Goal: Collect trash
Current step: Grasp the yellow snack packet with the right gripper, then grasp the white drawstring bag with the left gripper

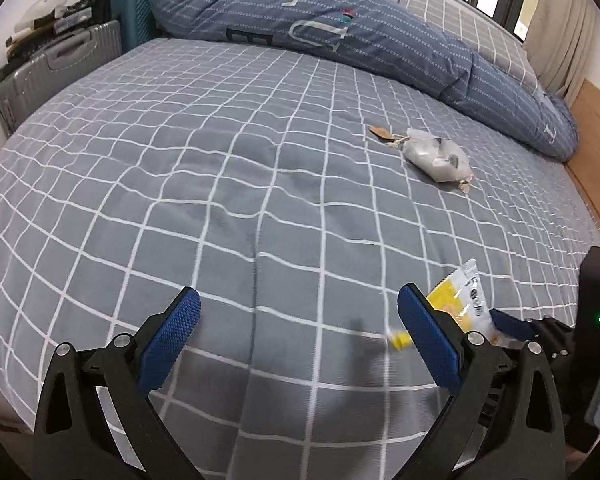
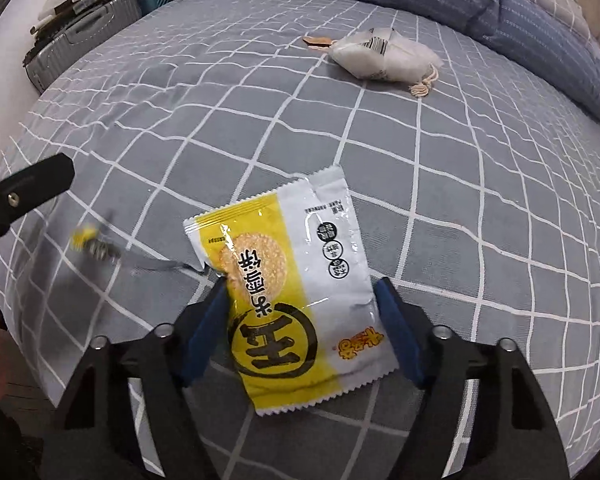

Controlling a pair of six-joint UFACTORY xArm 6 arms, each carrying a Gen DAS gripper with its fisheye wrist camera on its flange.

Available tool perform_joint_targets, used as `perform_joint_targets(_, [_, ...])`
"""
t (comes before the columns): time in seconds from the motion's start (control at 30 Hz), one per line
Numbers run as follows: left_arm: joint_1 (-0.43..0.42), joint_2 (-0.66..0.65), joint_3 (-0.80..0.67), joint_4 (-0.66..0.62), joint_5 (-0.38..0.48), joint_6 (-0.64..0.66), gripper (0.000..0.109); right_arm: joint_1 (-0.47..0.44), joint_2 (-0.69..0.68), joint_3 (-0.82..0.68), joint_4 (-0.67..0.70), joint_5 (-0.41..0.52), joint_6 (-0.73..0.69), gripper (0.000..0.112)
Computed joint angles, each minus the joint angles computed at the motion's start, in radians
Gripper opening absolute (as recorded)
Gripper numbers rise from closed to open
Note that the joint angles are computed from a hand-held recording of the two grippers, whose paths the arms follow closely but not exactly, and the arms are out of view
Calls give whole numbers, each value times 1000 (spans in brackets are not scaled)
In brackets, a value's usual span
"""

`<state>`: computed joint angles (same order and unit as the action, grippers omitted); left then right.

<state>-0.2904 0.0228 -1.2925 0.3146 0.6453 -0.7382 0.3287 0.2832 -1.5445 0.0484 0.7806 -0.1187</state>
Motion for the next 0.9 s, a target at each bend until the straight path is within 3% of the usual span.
perform_joint_targets(0.1, [-8,12,-13,2,10,12,97,3,-12,21,-13,-23,2,54])
perform_joint_targets(0.23, [-9,12,-10,12,16,5,97,6,-22,34,-29,-43,7,32])
perform_joint_targets(0.33, [-12,14,-14,22,23,1,97,9,-26,42,-38,-56,4,26])
perform_joint_targets(0.73, [-52,64,-88,51,42,-24,97,-55,-104,83,-1,-101,-10,23])
perform_joint_targets(0.9, [-92,209,-276,57,77,6,97,-143,-112,57,11,-101,-22,23])
